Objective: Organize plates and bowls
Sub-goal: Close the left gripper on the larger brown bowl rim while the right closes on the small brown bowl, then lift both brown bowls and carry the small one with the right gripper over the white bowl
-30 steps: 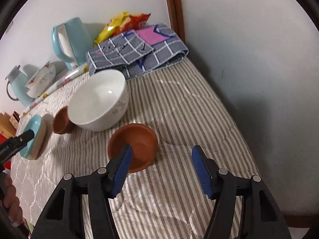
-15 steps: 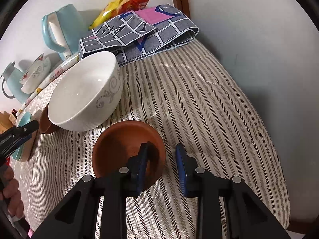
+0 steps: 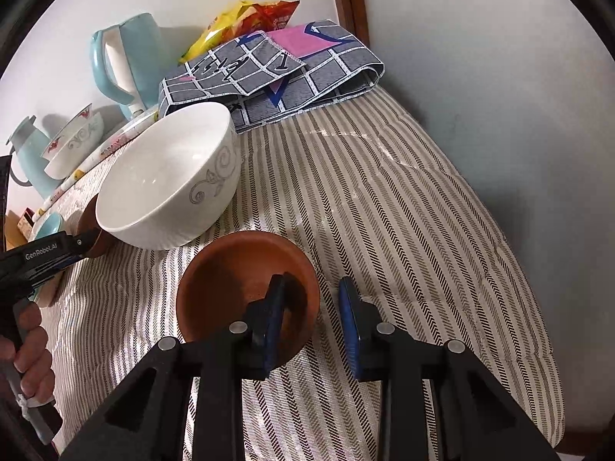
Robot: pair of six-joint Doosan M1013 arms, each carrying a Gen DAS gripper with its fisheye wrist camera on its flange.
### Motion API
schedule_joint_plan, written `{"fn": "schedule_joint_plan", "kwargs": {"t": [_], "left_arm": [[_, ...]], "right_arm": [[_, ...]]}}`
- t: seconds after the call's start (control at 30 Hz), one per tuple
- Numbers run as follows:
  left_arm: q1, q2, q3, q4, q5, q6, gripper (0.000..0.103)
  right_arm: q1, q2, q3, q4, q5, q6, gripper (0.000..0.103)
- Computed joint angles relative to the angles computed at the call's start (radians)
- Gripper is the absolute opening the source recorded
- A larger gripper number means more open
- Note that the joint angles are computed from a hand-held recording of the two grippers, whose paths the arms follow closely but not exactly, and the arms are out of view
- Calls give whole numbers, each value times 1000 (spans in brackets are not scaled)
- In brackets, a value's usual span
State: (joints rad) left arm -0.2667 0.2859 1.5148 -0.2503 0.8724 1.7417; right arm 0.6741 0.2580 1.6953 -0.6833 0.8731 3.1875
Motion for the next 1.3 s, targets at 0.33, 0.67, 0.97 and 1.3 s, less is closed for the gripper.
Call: {"fn": "schedule_joint_plan", "kwargs": {"t": [0.33, 0.67, 0.97, 1.3], "left_arm": [[4, 4, -4, -30, 9, 33, 20], [10, -23, 10, -47, -10, 84, 7], [32, -53, 28, -97, -5, 110, 7], [46, -96, 37, -130, -18, 132, 7]], "right_arm": [[3, 6, -10, 2, 22, 1, 28], [21, 21, -53, -3, 82, -11, 9], [44, 19, -75, -25, 131, 24, 8], [73, -4, -101, -92, 200, 52, 8]]}}
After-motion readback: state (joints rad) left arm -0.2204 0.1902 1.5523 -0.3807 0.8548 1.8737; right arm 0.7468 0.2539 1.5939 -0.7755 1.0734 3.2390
